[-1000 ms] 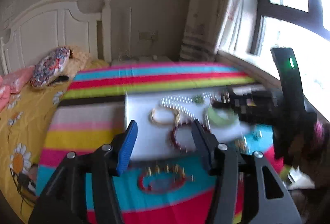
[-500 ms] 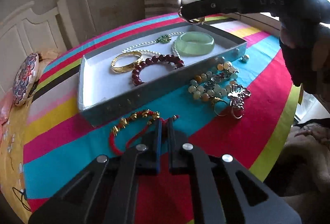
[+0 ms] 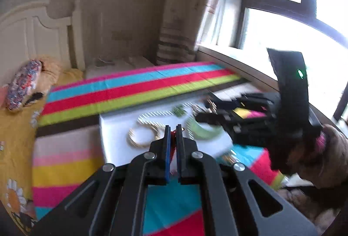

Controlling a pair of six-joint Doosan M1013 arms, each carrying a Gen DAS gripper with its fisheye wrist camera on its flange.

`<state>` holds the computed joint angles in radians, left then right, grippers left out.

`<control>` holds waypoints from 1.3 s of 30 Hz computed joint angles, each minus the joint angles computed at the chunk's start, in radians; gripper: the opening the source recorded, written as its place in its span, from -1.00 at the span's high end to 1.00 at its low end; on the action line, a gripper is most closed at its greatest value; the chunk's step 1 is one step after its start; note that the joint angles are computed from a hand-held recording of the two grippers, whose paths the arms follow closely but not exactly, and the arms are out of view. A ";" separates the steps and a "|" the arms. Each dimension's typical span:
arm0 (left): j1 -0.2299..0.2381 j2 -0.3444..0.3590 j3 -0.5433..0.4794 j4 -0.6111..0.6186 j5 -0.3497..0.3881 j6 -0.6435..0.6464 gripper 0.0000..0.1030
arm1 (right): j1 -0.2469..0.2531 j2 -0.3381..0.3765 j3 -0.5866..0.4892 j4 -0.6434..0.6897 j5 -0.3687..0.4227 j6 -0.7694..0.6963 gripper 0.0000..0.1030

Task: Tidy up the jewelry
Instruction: 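Lower the ring and red-and-gold bracelet into the tray and open both tools, then grasp the silver flower brooch beside the tray with the right tool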

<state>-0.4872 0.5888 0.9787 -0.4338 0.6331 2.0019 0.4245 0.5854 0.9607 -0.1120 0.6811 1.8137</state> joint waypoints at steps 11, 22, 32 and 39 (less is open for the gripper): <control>-0.013 0.086 -0.115 0.334 0.048 -0.313 0.92 | -0.013 0.112 -0.168 -0.014 0.156 0.032 0.24; -0.047 0.001 0.064 0.780 -0.115 -0.756 -0.91 | -0.015 0.021 -0.028 -0.063 0.026 0.156 -0.12; -0.068 -0.078 0.235 0.971 -0.227 -1.042 -0.95 | 0.012 -0.173 0.299 -0.119 -0.157 0.190 -0.48; -0.049 -0.065 0.208 0.756 -0.193 -0.897 -0.95 | 0.018 -0.193 0.367 0.132 -0.111 -0.025 -0.47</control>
